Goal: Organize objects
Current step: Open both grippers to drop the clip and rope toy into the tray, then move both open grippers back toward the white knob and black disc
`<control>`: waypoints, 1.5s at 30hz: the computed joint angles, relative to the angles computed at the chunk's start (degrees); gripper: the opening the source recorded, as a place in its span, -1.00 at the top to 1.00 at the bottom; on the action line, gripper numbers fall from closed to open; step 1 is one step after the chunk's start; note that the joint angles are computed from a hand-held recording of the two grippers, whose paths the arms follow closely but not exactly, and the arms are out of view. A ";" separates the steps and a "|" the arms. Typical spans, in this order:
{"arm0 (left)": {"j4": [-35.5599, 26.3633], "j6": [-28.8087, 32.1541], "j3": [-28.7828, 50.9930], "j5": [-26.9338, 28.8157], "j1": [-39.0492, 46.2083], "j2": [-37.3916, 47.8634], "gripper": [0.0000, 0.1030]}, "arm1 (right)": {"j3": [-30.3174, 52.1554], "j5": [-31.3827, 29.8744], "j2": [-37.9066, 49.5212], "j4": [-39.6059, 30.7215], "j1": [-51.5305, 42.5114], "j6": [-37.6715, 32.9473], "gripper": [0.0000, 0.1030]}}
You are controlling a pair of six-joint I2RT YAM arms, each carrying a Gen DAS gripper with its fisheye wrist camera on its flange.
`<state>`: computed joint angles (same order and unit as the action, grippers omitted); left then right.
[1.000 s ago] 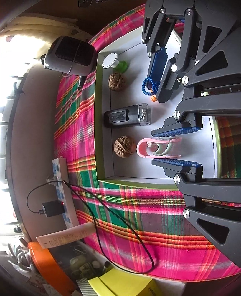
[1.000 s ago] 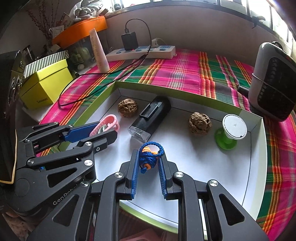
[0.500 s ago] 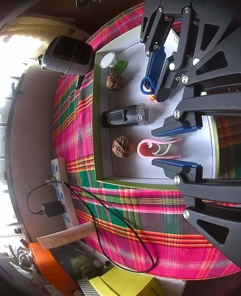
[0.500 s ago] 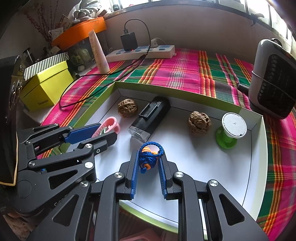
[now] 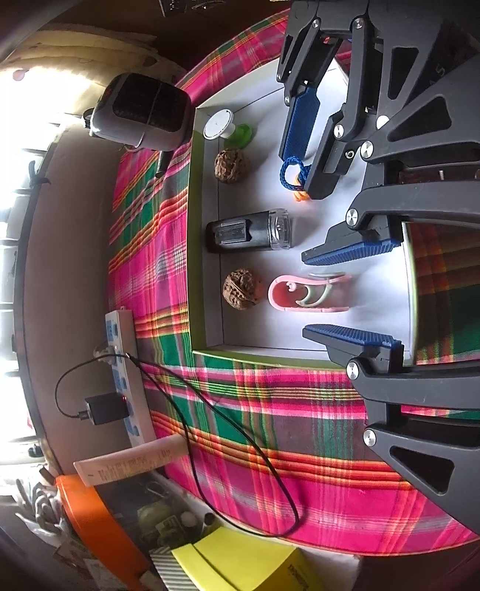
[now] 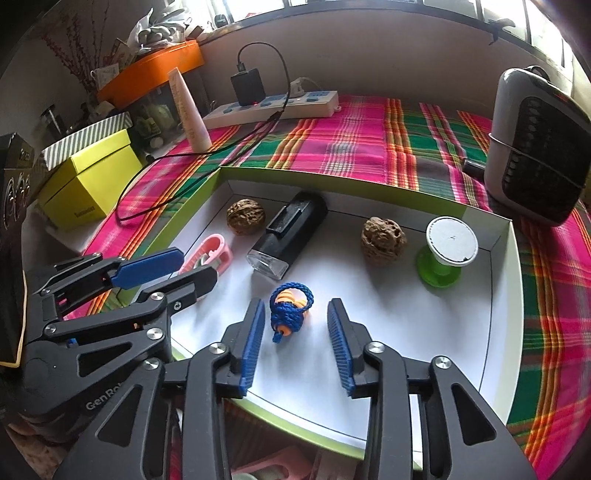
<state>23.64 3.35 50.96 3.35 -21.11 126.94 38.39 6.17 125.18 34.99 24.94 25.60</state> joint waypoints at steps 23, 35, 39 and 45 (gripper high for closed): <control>7.32 -1.82 -12.64 0.88 -1.17 -8.80 0.26 | -9.26 6.30 -7.73 4.73 4.60 4.29 0.22; 11.01 -3.39 -19.99 1.22 -1.99 -13.75 0.26 | -15.05 9.91 -11.45 7.65 8.81 7.27 0.22; 12.74 -3.68 -22.46 1.03 -2.26 -15.02 0.25 | -17.20 11.16 -12.34 9.21 10.22 8.23 0.22; 15.49 -4.34 -25.47 2.30 -2.40 -15.28 0.23 | -20.45 13.78 -13.05 11.73 12.80 9.64 0.22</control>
